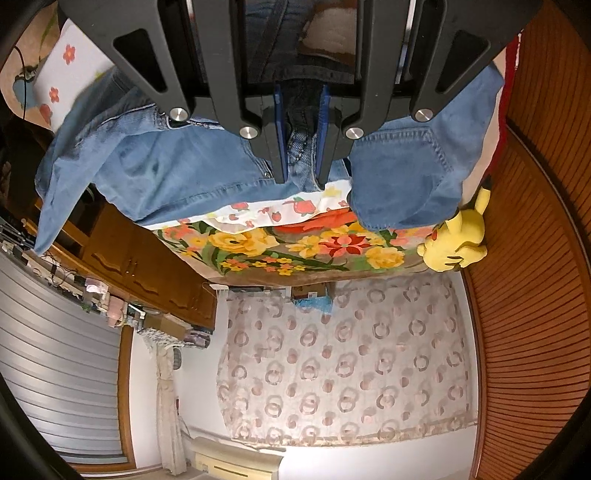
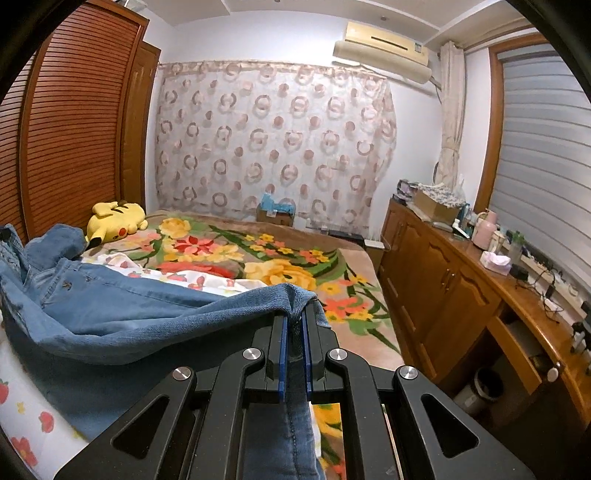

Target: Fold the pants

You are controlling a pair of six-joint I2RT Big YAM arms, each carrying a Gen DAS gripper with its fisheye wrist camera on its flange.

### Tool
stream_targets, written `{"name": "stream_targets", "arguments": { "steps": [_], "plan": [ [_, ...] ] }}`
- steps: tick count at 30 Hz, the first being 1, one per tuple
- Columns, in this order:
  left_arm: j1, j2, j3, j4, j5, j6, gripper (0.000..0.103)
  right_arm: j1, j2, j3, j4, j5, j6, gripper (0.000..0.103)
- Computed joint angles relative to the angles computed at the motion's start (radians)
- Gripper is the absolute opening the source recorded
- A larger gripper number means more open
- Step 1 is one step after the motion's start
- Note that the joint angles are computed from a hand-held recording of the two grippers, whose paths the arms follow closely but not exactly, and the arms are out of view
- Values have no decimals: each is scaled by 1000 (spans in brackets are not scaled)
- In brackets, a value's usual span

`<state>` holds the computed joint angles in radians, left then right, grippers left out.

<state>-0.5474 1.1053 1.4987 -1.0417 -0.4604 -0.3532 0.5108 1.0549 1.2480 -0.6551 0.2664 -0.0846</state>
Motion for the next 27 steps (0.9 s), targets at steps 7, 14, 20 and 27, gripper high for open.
{"name": "stream_targets", "arguments": {
  "steps": [7,14,20,27],
  "plan": [
    [72,62,50,11,54,31,15,-29,69,60,-16,-16,-2,7],
    [130,138,103,29,98,67,15,-55,134,108,-36,-33,-1,7],
    [173,208,126,23,145,76,15,-65,222,187,-104,-27,6,7],
    [179,214,96,24,184,79,20,-67,269,264,-207,-62,28,7]
  ]
}}
